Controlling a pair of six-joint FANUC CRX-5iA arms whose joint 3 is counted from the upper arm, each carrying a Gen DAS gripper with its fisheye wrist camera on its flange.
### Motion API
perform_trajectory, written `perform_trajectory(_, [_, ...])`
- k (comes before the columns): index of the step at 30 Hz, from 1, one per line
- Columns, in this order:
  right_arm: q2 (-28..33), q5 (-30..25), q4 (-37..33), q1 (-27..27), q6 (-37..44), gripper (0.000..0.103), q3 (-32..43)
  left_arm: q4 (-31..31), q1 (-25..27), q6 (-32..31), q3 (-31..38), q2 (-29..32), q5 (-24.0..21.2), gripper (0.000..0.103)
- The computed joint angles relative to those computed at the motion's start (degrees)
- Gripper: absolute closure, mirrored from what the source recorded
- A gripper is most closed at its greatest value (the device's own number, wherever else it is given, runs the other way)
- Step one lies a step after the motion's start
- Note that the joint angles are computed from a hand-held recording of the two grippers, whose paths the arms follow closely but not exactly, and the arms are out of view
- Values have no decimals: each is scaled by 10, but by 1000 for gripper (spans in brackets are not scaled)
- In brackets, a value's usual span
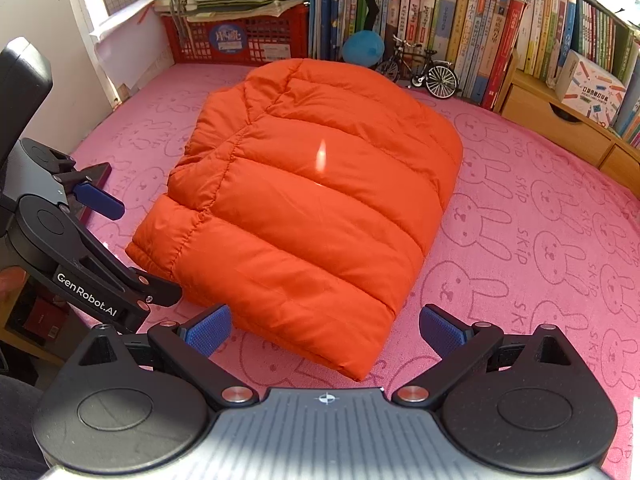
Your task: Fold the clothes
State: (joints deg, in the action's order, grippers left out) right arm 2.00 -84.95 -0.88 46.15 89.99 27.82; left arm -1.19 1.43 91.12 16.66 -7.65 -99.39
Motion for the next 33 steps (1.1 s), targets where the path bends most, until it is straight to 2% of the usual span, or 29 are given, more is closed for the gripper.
perform_trajectory(14, [12, 1, 2, 0, 25, 2, 21, -2, 3, 21, 44, 26, -22, 0])
perform_trajectory(33, [26, -2, -3, -7, 23, 2, 36, 1, 7, 33, 44, 31, -19, 0])
